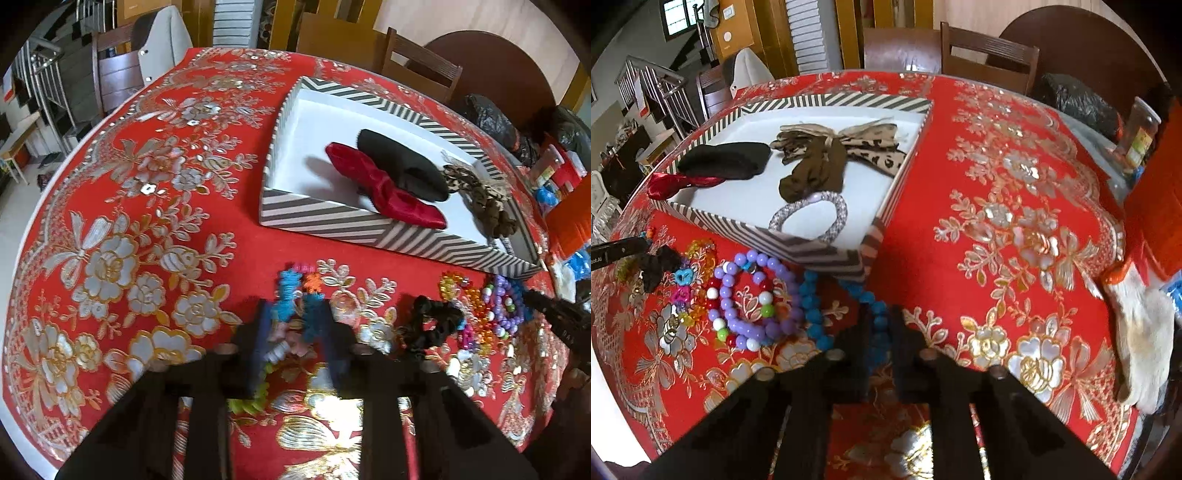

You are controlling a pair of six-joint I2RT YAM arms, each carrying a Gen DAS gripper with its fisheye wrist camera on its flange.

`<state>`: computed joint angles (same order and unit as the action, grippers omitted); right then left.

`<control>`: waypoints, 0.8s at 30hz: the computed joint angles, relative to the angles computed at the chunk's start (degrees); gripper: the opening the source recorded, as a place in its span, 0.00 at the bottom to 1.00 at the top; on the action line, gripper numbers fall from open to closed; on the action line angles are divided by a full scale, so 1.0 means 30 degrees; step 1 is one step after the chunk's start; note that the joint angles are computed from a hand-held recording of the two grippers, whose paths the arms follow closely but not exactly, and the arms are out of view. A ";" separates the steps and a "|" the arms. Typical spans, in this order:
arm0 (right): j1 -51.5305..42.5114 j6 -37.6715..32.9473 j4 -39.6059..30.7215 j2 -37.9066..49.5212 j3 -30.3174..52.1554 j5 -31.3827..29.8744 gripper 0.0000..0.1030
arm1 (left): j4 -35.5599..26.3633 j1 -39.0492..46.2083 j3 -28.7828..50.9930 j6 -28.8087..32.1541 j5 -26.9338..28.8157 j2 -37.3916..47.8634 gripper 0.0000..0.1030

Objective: Organize jewelry
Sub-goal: 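Grasp the multicolour beaded bracelet with left gripper while right gripper grasps blue beaded bracelet, then carry both bracelets into the white tray and open both grippers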

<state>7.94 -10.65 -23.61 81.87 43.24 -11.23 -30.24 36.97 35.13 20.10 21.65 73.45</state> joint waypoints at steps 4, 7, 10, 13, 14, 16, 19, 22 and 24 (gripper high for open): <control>-0.0726 -0.0256 -0.1260 -0.2048 -0.0339 -0.0844 0.08 | -0.0757 0.0127 0.0040 0.0333 0.0617 -0.0439 0.25; -0.1677 -0.0591 -0.2664 -0.3957 -0.0280 -0.1859 0.08 | -0.1266 0.0346 0.0047 0.0436 0.1018 -0.1022 0.25; -0.2077 -0.0916 -0.3474 -0.4951 -0.0107 -0.2217 0.08 | -0.1652 0.0661 0.0164 0.0491 0.1356 -0.1259 0.25; -0.2143 -0.0894 -0.3944 -0.5543 0.0007 -0.2595 0.08 | -0.2321 0.1049 0.0381 0.0776 0.1724 -0.1726 0.24; -0.2090 -0.0858 -0.4088 -0.5702 0.0096 -0.2696 0.08 | -0.2518 0.1182 0.0440 0.0890 0.1828 -0.1879 0.24; -0.1911 -0.0829 -0.4304 -0.6136 0.0256 -0.2767 0.08 | -0.3102 0.1584 0.0783 0.1177 0.2159 -0.2128 0.24; -0.1693 -0.0714 -0.4671 -0.6766 0.0578 -0.3023 0.08 | -0.4140 0.2229 0.1388 0.1658 0.2732 -0.2548 0.24; -0.1527 -0.0566 -0.4951 -0.7153 0.0981 -0.3270 0.08 | -0.4885 0.2635 0.2039 0.1895 0.3163 -0.2781 0.24; -0.1352 -0.0468 -0.5071 -0.7308 0.1271 -0.3391 0.08 | -0.5262 0.2753 0.2370 0.1934 0.3355 -0.2998 0.24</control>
<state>3.88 -12.05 -38.82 59.94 47.05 -21.41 -46.03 45.23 42.24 25.90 31.72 64.46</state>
